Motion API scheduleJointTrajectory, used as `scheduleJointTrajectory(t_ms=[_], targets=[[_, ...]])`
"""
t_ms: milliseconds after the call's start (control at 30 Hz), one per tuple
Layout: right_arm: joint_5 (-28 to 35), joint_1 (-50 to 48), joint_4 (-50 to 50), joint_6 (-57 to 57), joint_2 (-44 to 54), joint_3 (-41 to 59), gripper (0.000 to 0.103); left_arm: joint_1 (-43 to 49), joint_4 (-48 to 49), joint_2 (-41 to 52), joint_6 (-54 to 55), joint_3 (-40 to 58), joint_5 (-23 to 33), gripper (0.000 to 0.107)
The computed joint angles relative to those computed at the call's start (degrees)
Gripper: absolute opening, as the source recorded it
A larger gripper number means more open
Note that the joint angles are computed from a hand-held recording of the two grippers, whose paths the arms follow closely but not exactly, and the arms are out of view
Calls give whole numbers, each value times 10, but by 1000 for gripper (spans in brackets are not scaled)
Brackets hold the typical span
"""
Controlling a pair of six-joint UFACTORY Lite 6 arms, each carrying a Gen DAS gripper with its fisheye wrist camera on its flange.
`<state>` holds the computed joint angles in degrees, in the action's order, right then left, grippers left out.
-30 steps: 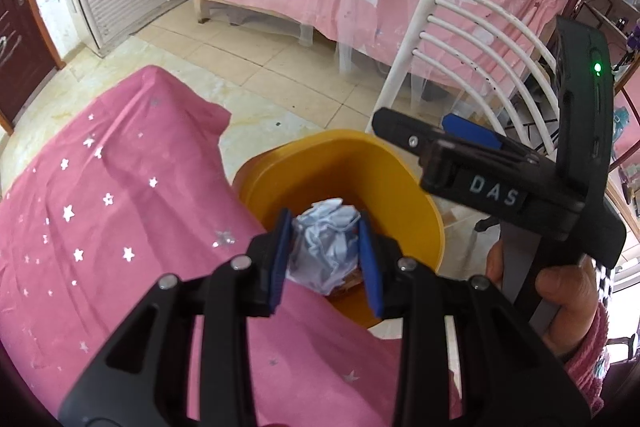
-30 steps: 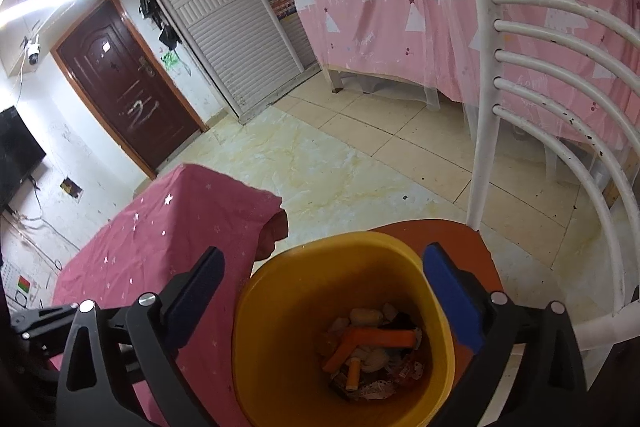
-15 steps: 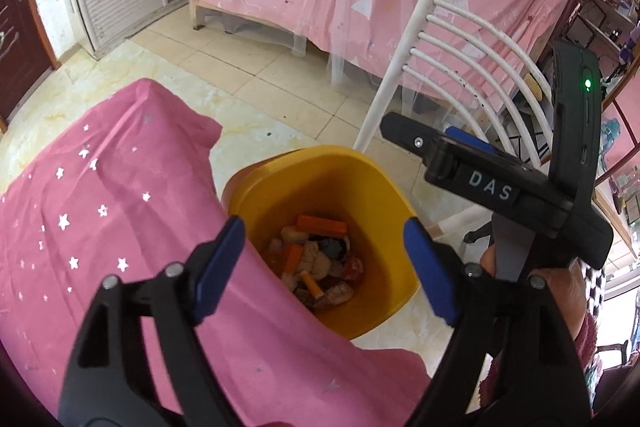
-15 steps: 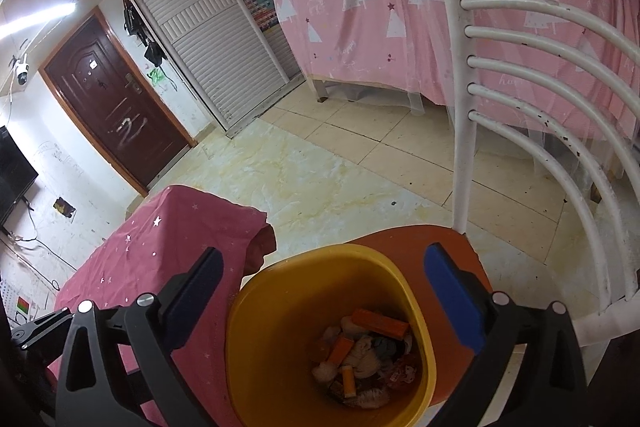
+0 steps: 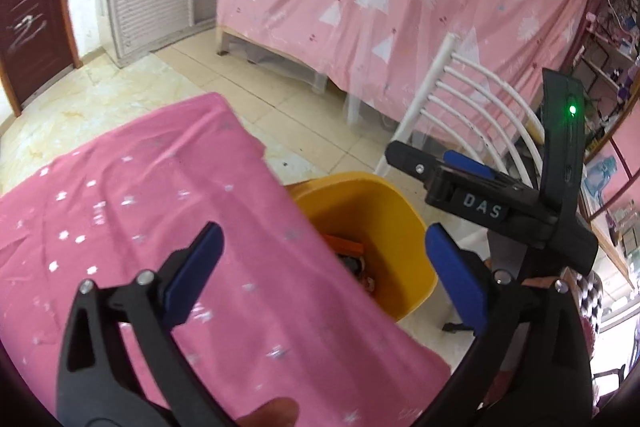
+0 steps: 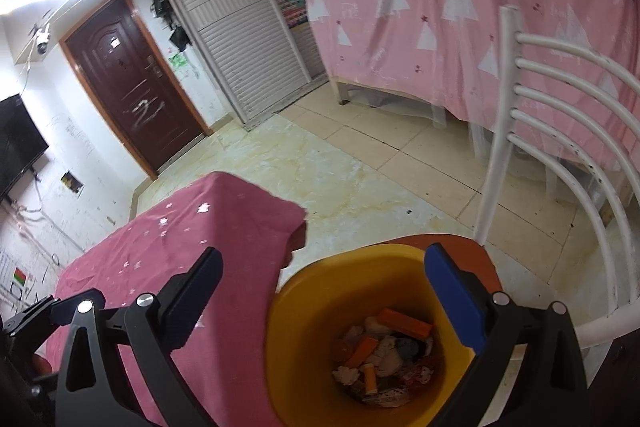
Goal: Collect trash
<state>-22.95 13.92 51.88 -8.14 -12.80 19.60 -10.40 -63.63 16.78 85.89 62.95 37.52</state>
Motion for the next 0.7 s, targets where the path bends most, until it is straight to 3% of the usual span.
scheduleJointTrajectory(t_ms=[333, 700], targets=[[-72, 169, 246, -203, 70, 115, 94, 182, -69, -48, 125, -38, 61, 97], [-132, 320, 321, -279, 194, 280, 94, 378, -126, -17, 239, -10, 103, 97]])
